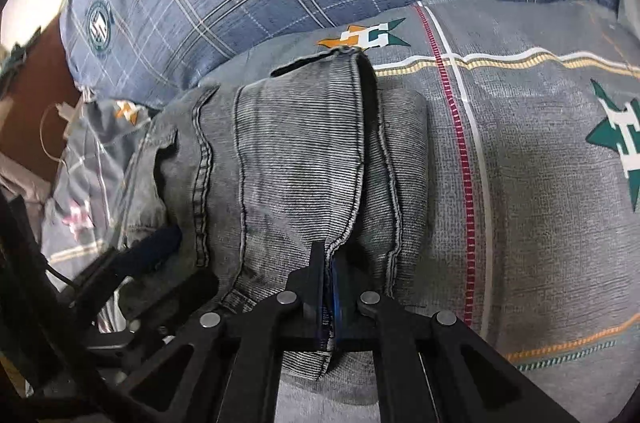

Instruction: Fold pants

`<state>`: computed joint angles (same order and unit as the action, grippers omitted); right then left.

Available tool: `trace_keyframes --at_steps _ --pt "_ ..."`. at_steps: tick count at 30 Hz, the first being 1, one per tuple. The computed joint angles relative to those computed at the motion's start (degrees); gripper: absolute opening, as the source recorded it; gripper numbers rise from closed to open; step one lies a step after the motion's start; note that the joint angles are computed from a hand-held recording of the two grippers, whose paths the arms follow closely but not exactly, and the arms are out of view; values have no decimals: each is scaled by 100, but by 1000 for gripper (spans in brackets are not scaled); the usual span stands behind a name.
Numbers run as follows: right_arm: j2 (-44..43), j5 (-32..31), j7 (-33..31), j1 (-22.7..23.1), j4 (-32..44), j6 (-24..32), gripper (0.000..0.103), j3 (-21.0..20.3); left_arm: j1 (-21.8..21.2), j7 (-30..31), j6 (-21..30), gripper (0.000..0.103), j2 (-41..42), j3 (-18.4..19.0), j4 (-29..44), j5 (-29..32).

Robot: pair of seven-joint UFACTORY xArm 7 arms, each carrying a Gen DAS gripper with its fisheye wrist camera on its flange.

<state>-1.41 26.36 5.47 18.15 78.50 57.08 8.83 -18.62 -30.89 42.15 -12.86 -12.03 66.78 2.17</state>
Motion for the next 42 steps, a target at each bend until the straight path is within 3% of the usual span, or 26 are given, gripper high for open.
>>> trace_keyframes --at_steps 3,5,7,8,9,14,19,23,25,29,31,33,34,35,39,42 --pt "-39 354 -185 -56 -30 6 8 -67 -110 357 -500 67 -344 298 -258 -818" --pt "-135 794 -381 -128 -68 -58 12 -150 44 235 -736 68 -554 314 -368 -824" --pt "-240 1148 -558 -197 -201 -335 36 -223 226 70 -803 70 -676 334 -442 -764" --pt "-320 1302 -591 -226 -308 -521 66 -254 355 -79 -742 70 -702 339 -461 -696" --pt "-379 1408 -628 -236 -406 -679 75 -270 466 -238 -656 70 -711 339 -472 -645" --pt "-345 1551 -692 -248 -494 -758 75 -308 730 -748 -323 70 -651 590 -625 -923" --pt "-242 1452 -226 -328 -522 -769 75 -312 558 -279 -108 70 -526 1020 -763 -2066" --pt "-12 2006 -271 -416 -489 -289 75 -364 559 -203 110 69 -414 1035 -822 -2570" --pt "10 2013 -355 -418 -479 -403 75 -301 537 -168 -54 57 -459 1016 -933 -2823" --pt "121 1962 -520 -335 -348 -456 70 -161 615 -394 -111 55 -513 852 -967 -2611" --pt "155 1388 -374 -241 -245 -587 60 -65 632 -520 -123 55 -510 786 -966 -2456" --pt "167 1072 -280 -184 -200 -682 42 -26 623 -617 -140 33 -518 699 -918 -2262" --pt "124 1011 -304 -158 -215 -786 36 -10 613 -592 -130 30 -493 700 -857 -2187" --pt "77 1042 -375 -143 -246 -872 23 -10 624 -656 -128 24 -521 626 -781 -2003" --pt "-265 1051 -758 -8 -383 -1498 19 11 564 -840 -255 22 -791 442 -613 -1593" --pt "-325 1449 -1062 57 -397 -1775 19 -89 617 -1002 -374 22 -903 292 -524 -1125"
